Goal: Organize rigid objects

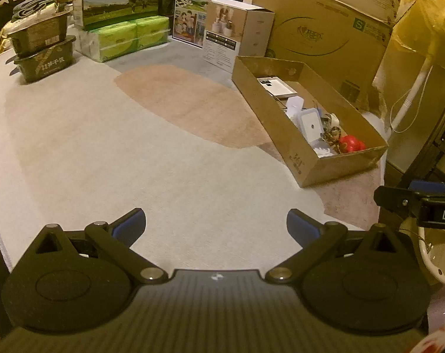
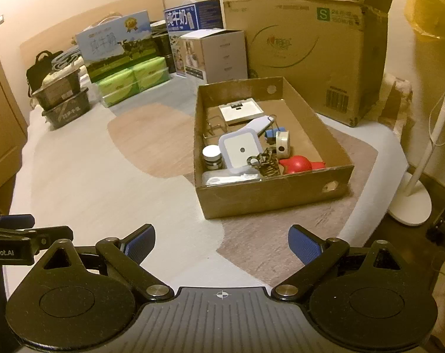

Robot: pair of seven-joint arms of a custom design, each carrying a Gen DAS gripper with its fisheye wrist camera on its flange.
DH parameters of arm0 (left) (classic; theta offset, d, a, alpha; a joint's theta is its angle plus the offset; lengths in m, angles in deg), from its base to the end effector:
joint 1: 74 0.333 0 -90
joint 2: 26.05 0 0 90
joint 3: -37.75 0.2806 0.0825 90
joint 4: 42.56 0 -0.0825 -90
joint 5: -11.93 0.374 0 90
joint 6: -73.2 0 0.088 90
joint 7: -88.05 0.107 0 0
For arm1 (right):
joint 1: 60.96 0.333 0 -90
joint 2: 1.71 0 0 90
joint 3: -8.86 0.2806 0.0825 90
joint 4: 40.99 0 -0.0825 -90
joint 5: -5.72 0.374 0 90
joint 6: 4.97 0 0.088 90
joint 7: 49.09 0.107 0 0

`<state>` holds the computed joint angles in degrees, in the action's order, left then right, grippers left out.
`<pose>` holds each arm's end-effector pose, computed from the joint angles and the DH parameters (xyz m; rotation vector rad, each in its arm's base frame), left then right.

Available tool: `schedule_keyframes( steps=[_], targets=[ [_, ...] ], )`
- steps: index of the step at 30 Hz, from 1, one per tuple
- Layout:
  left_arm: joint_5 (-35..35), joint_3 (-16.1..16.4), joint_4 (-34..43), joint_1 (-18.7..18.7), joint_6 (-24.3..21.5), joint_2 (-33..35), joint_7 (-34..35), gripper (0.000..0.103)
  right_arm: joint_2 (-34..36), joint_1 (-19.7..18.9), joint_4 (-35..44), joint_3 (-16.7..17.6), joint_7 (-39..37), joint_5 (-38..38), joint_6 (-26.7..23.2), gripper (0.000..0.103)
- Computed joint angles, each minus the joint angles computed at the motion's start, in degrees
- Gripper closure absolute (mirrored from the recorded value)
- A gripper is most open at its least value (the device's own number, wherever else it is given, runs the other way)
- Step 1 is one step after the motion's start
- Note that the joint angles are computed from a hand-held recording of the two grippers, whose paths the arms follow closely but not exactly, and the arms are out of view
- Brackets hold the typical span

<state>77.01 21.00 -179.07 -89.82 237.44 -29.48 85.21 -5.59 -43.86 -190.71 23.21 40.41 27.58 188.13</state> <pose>0.3974 -0.3138 0.3512 -1.8522 1.8225 -0.8304 0.4252 0.2120 0.3427 -1.8030 1.5421 -0.4414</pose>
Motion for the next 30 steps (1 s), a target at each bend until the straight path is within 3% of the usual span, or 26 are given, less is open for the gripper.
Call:
schedule_keyframes(
  steps=[10,30],
  targets=[
    [0.5,0.1,0.3,-0.2,-1.4,0.4,-0.6,0.001,1.7,0.3,2.0,0.9,-3.7,4.3,-0.5,0.007],
    [1.1,0.6,0.6,-0.4,-2.0,1.1,-1.8,0.001,4.6,8.0,4.5,-6.0,-4.5,5.0,-1.3,0.007]
  ],
)
